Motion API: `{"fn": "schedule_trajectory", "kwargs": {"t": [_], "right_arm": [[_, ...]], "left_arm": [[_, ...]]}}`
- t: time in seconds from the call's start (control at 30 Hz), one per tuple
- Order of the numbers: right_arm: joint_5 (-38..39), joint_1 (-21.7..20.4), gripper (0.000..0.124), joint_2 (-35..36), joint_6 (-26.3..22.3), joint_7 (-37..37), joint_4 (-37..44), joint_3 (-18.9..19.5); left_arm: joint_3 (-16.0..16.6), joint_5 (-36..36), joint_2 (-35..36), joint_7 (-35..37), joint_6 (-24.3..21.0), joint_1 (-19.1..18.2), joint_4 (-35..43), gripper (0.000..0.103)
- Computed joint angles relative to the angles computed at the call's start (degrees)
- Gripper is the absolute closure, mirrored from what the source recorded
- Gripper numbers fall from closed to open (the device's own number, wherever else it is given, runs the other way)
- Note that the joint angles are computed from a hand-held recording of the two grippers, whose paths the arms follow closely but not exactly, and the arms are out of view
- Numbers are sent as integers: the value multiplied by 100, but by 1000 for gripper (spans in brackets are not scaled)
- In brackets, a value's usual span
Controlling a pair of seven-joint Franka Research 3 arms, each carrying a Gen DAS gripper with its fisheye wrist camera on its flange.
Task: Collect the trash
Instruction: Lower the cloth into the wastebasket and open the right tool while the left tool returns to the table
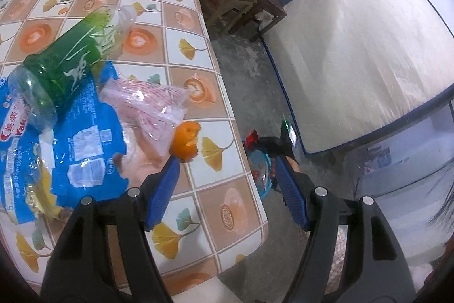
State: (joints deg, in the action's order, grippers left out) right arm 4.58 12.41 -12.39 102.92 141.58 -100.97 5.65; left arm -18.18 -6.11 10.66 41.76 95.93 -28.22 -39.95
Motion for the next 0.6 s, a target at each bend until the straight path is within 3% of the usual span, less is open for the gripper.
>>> {"fn": "schedule_trajectory", "kwargs": {"t": [0.13, 0.3, 0.43, 0.53, 0.6], "right_arm": [[-2, -148, 117, -749, 626, 421, -751, -17], [269, -549, 117, -2071, 2465, 1411, -2222, 165], [684, -679, 117, -2557, 3782, 2056, -3302, 409], [762, -686, 116, -2547, 4134, 2350, -3722, 621], [656, -615, 116, -2367, 3720, 2310, -3688, 654]], "left_arm": [[10, -209, -181, 21, 228, 143, -359, 37], [-11, -257, -215, 88, 368, 178, -458, 37], [-13, -291, -286, 76, 427, 210, -571, 37], [-3, -226, -329, 35, 402, 215, -609, 37], [6, -217, -365, 0, 392, 235, -650, 37]]}}
